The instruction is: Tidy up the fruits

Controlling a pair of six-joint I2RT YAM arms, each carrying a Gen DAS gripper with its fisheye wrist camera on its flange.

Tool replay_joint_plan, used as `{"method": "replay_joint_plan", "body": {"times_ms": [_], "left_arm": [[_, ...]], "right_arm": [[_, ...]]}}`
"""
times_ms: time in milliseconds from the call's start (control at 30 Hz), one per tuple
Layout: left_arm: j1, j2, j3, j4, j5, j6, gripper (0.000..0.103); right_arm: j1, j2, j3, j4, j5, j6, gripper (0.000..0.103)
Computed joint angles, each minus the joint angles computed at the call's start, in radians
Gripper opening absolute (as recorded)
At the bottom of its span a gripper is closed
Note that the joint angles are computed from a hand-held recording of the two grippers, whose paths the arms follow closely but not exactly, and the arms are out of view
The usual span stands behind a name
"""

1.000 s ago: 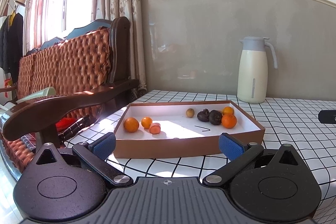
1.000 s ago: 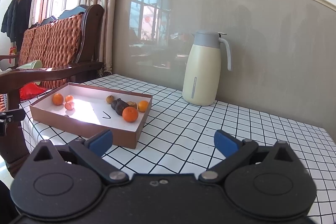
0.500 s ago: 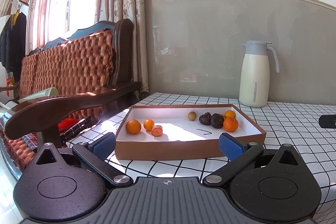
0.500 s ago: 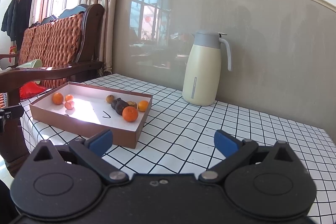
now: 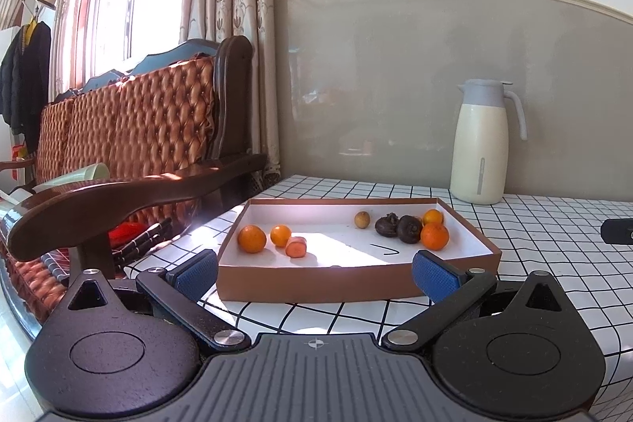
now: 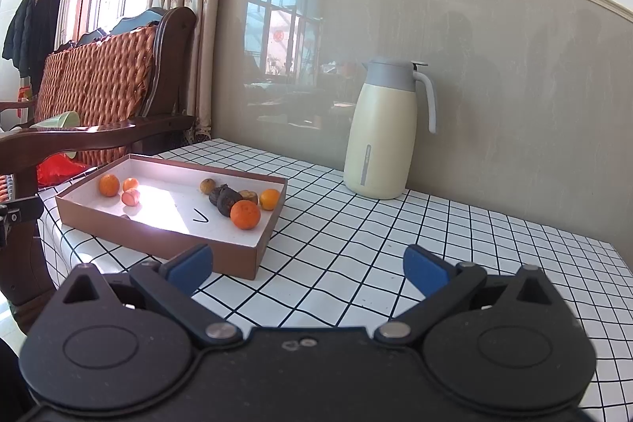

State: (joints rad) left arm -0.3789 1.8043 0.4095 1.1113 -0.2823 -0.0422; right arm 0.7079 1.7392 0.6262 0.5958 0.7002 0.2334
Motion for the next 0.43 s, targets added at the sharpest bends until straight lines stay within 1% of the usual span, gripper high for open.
{"method": "replay_joint_plan", "body": {"times_ms": [100, 167, 367, 433], "left_arm": [[0.005, 0.003, -0.005, 0.016, 0.013, -0.002, 0.103], [0.008, 0.009, -0.015, 0.045, 0.022, -0.004, 0.103], [0.033, 0.022, -0.035, 0.105, 0.091, -0.024, 0.103], [0.029, 0.025, -0.039, 0.117, 0.082, -0.021, 0.103]], "right_arm": [[0.0, -0.001, 0.0, -0.001, -0.001, 0.001, 0.097], [-0.001, -0.001, -0.001, -0.002, -0.002, 0.001, 0.097], [-0.002, -0.005, 0.0, -0.01, -0.003, 0.01, 0.097], [-0.002, -0.005, 0.0, -0.01, -0.004, 0.009, 0.097]]}}
